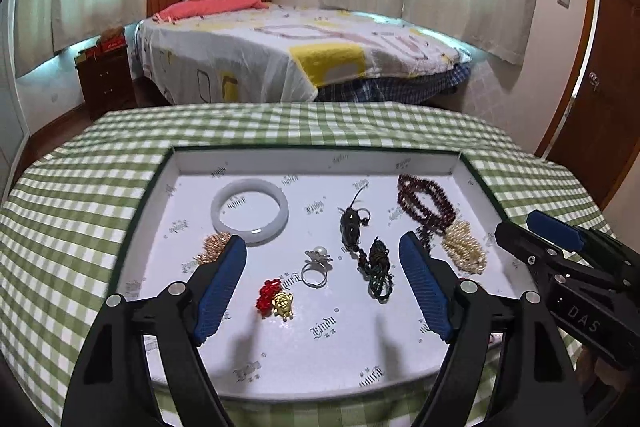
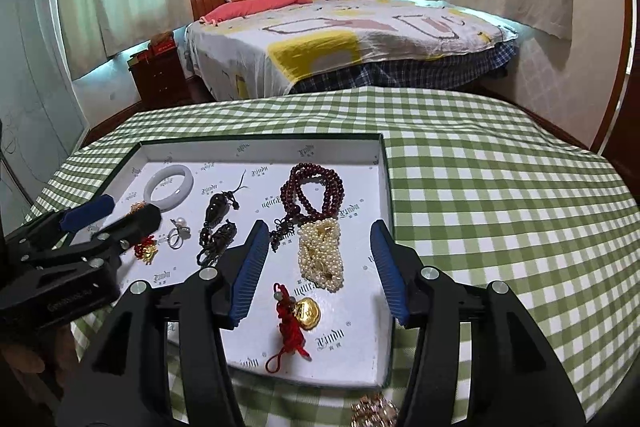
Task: Organize jewelry
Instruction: 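Move both open tools back to the rhinestone brooch and gold pearl brooch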
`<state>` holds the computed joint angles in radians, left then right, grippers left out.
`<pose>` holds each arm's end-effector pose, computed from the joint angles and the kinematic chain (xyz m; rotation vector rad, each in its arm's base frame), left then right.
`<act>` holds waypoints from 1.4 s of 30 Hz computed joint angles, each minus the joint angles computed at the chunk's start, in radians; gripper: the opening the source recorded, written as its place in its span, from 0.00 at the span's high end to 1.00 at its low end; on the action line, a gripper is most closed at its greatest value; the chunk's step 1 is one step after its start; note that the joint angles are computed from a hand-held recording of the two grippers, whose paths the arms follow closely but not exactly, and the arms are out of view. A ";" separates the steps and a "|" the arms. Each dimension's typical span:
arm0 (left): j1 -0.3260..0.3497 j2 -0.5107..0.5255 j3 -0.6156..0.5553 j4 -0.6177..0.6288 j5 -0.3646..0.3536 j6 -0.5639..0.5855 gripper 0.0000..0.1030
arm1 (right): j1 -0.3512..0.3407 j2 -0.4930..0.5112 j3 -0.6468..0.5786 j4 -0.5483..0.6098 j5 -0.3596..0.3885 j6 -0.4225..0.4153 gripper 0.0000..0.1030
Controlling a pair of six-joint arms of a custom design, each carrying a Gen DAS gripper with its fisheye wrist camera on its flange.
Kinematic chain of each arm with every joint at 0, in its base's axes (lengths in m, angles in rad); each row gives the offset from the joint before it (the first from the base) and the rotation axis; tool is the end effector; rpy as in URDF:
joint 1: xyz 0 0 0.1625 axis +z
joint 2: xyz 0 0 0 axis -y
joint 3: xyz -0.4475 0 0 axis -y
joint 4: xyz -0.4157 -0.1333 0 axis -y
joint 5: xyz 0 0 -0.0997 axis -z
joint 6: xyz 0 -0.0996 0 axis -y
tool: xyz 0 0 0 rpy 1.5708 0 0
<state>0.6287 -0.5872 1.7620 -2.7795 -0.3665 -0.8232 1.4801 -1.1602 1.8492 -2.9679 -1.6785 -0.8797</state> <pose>-0.3795 -0.5557 -0.0054 0.1020 2.1332 -1.1567 0.0642 -0.6481 0.2981 0.9550 -2.4291 0.7876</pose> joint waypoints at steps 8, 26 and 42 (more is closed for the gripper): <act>-0.061 -0.029 0.049 0.023 0.086 -0.050 0.26 | -0.015 -0.073 0.044 -0.013 0.005 0.008 0.50; -0.143 -0.086 0.179 0.324 0.028 -0.451 0.26 | -0.102 -0.176 0.187 -0.052 -0.036 -0.001 0.50; -0.140 -0.057 0.179 0.345 -0.026 -0.485 0.26 | -0.107 -0.143 0.178 -0.021 -0.087 0.012 0.50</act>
